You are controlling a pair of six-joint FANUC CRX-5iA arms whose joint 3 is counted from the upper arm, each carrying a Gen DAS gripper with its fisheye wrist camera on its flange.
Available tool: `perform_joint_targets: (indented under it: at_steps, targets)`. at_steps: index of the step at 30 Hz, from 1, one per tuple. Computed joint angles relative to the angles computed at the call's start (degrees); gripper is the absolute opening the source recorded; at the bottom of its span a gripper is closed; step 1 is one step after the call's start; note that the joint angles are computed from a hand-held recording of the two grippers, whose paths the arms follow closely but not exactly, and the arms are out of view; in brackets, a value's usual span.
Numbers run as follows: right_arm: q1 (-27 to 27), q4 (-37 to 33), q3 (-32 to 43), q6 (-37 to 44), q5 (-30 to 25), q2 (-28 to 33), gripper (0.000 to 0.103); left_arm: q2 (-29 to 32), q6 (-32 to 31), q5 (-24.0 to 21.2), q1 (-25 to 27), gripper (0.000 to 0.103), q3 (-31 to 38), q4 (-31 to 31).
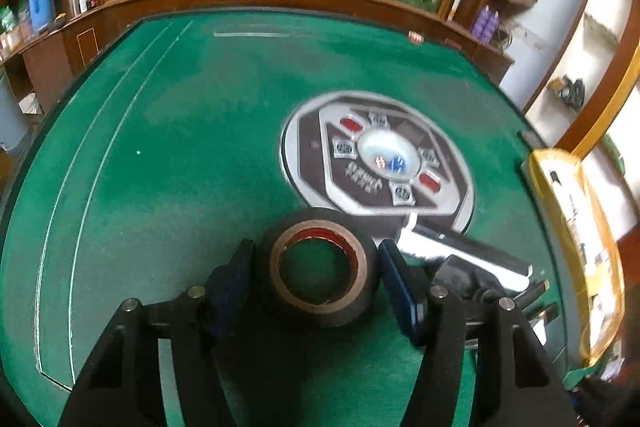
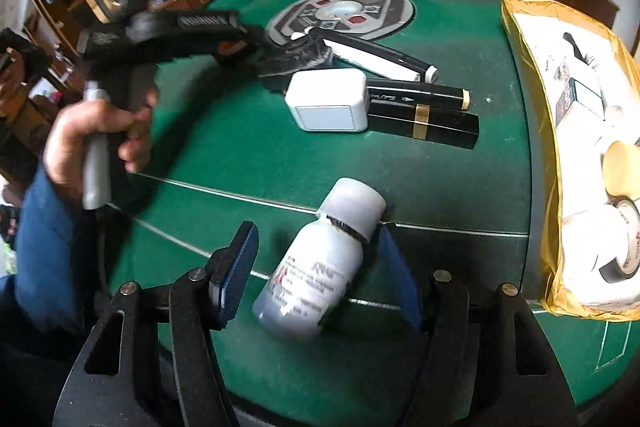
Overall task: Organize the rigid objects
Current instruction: 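Grasp the black electrical tape roll with the left tool while the right tool grasps a white medicine bottle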
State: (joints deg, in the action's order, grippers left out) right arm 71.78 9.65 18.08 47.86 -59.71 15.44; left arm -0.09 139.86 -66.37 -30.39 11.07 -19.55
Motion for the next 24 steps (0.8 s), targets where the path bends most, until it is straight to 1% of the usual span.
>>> perform_joint_targets:
  at_steps: [2, 3, 4, 5, 6, 10, 13, 16, 18, 24]
  targets:
    - [1.1, 3.6, -1.0, -1.2, 0.4, 0.5, 0.064, -0.9, 1.1, 1.3, -0.3, 0.062, -0.5, -0.8]
    - [1.6, 4.9, -1.1, -1.2, 0.4, 0.8, 0.058, -1.1, 1.2, 1.8, -0.4, 0.062, -0.5, -1.0]
    - [1.9, 6.2, -1.6, -1.5, 0.4, 0.9, 0.047, -1.4, 1.4, 2.4, -0.6, 0.063, -0.6, -1.2]
    - [2.2, 7.8, -2.4, -2.5, 0.6, 0.7, 0.041, -1.6, 1.5, 2.9, -0.8, 0.063, -0.7, -1.5]
    - [2.0, 7.6, -2.5, -2.5, 0.9, 0.5, 0.035, -1.8, 1.5, 3.4, -1.1, 0.063, -0.7, -1.7]
    - [1.3, 6.8, -4.8, -3.2, 4.2, -1.0, 0.034, -2.6, 1.2, 6.0, -1.9, 0.063, -1.2, -2.2]
    - [0.9, 5.5, -5.7, -3.9, 6.3, -1.8, 0.034, -2.5, 0.8, 6.7, -2.5, 0.063, -1.0, -2.3]
    - [1.1, 7.2, -6.8, -5.7, 7.5, -2.3, 0.034, -2.4, -0.1, 7.5, -2.5, 0.063, -1.1, -1.6]
    - [0.9, 7.4, -7.8, -6.6, 9.8, -3.1, 0.034, -2.3, -0.1, 7.5, -2.8, 0.063, -1.1, -1.8]
    - [0.5, 9.3, -10.2, -10.2, 13.5, -4.7, 0.034, -2.3, -0.7, 8.9, -3.3, 0.063, -1.3, -1.2]
